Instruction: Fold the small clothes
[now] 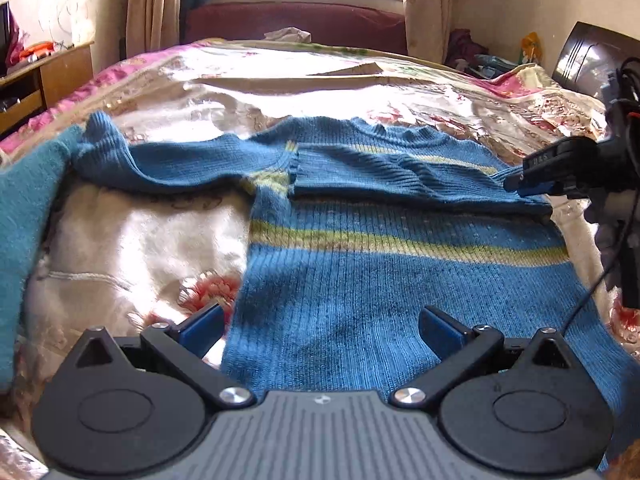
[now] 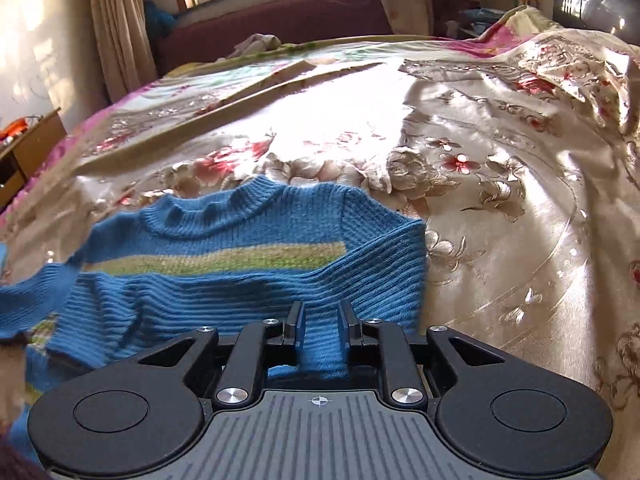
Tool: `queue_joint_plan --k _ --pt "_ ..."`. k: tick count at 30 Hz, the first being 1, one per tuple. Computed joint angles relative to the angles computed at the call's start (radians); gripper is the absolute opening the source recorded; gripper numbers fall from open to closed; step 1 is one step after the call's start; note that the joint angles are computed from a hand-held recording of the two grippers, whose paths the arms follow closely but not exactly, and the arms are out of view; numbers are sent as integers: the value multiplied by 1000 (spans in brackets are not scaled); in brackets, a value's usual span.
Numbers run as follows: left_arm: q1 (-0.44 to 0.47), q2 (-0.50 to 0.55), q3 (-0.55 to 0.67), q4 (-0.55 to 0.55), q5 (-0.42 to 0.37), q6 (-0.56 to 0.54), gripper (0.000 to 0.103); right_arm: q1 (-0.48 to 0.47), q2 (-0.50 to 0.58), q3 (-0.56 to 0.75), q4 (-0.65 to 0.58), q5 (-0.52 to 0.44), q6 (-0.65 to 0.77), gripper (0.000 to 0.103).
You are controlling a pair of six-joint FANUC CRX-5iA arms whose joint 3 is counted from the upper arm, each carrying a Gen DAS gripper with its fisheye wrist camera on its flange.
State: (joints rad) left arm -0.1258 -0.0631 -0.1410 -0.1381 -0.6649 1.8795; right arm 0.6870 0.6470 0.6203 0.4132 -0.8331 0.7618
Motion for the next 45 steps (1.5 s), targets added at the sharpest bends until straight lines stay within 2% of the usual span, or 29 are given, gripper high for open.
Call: queue_joint_plan --k 4,7,10,12,13,16,19,22,26,29,34,40,43,45 --pt "-27 -17 54 -131 -42 72 103 21 -98 -146 -24 111 -12 20" --pt "-53 -15 123 -299 -100 164 103 52 -186 -307 9 251 -66 23" --pt "-49 18 204 -407 -170 207 103 80 -247 -427 5 373 -113 25" --pt "-30 49 257 -445 -204 217 103 97 -261 -448 -67 402 -57 26" --pt "-17 68 285 -452 -215 213 103 102 -259 -432 -132 391 11 26" --pt "21 151 389 -460 -252 169 103 110 -256 -420 -210 384 118 26" --pt "78 260 518 -410 -310 121 102 93 -256 -410 -310 398 181 26" --pt "140 376 656 -360 -380 112 93 76 -256 -399 -416 405 238 26" --pt "205 514 852 -299 -502 145 79 63 -248 -377 -485 401 301 26" --pt "213 622 1018 -309 -610 142 73 49 -246 -360 -562 391 360 26" --pt "206 785 1262 -312 -796 104 56 29 -239 -338 -649 378 409 26" --pt "188 887 1409 -352 -928 78 48 24 -240 -335 -673 377 419 26" --pt "189 877 1392 -347 -918 87 36 23 -239 -332 -678 376 420 26" --pt "187 892 1425 -355 -945 71 19 22 -239 -331 -680 375 421 26"
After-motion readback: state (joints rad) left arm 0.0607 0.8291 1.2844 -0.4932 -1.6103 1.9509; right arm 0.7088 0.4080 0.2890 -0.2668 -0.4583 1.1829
